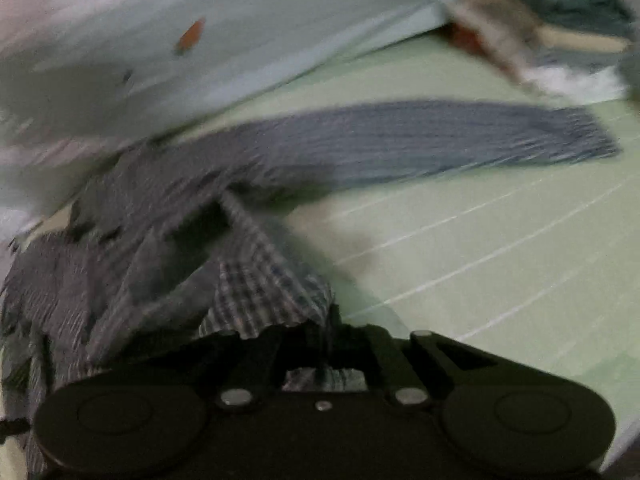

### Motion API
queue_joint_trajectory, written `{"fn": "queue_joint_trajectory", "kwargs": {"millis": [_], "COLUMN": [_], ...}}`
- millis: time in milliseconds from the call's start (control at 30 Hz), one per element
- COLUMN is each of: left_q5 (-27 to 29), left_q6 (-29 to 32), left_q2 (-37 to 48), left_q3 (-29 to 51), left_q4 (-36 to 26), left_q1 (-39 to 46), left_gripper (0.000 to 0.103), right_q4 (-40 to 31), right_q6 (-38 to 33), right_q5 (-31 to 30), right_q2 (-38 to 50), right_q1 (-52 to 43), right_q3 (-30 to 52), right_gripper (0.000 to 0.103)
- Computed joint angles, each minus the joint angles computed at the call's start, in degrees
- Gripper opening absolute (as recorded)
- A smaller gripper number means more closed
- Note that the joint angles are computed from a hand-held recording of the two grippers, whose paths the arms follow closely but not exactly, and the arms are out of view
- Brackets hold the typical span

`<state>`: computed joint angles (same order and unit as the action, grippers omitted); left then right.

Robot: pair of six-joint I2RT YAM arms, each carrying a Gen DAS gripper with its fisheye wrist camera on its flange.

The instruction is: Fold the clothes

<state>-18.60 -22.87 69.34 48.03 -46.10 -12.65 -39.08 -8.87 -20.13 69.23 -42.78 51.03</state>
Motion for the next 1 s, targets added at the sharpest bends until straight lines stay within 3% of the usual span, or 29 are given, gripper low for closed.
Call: {"fn": "queue_joint_trajectory", "kwargs": {"millis": [33,100,167,200,267,333,533,633,700,733,800,1000], "left_q5": [-0.27,-0.60,-0.95,-1.21,0.09,2.17,5.96,6.44,7.87,8.56,9.88,5.97], "left_q6": [0.24,0.94,1.88,2.31,3.92,5.47,9.30,12.46,14.67,15.73,17.68,25.97], "left_q2": [-0.49,-1.49,-2.22,-2.38,-2.24,-1.68,1.27,4.22,5.29,5.54,4.76,1.61], "left_q3": [-0.29,-0.94,-1.48,-1.65,-1.85,-1.80,-1.65,-0.66,-0.47,-0.60,-1.15,-1.79], "left_q4": [0.27,0.74,0.87,0.89,1.61,2.70,8.64,10.18,10.62,10.87,11.60,15.25], "left_q1": [0.13,0.57,1.37,2.09,4.44,6.70,8.21,9.03,10.61,11.65,14.34,26.89], "left_gripper": [0.103,0.103,0.103,0.103,0.103,0.103,0.099,0.080,0.051,0.045,0.015,0.015], "right_q4": [0.76,2.85,4.42,4.84,5.03,4.95,1.72,-0.91,-2.13,-2.66,-3.56,-5.97], "right_q6": [-0.71,-2.55,-2.65,-2.15,0.49,2.99,8.53,12.09,14.01,15.09,17.69,27.55], "right_q5": [2.88,11.05,17.59,18.98,18.20,19.25,25.24,28.13,30.05,31.09,32.97,37.65], "right_q2": [-0.01,0.60,0.69,0.21,-1.90,-3.84,-6.52,-8.51,-9.15,-9.27,-9.50,-7.72], "right_q1": [-0.49,1.26,3.79,4.70,6.31,9.53,21.38,26.74,29.31,30.53,32.81,39.80], "right_q3": [-0.16,-1.17,-2.63,-3.29,-4.43,-5.48,-6.19,-6.17,-6.19,-6.17,-6.29,-6.64], "right_gripper": [0.005,0.019,0.041,0.045,0.070,0.079,0.079,0.079,0.079,0.079,0.079,0.079]}}
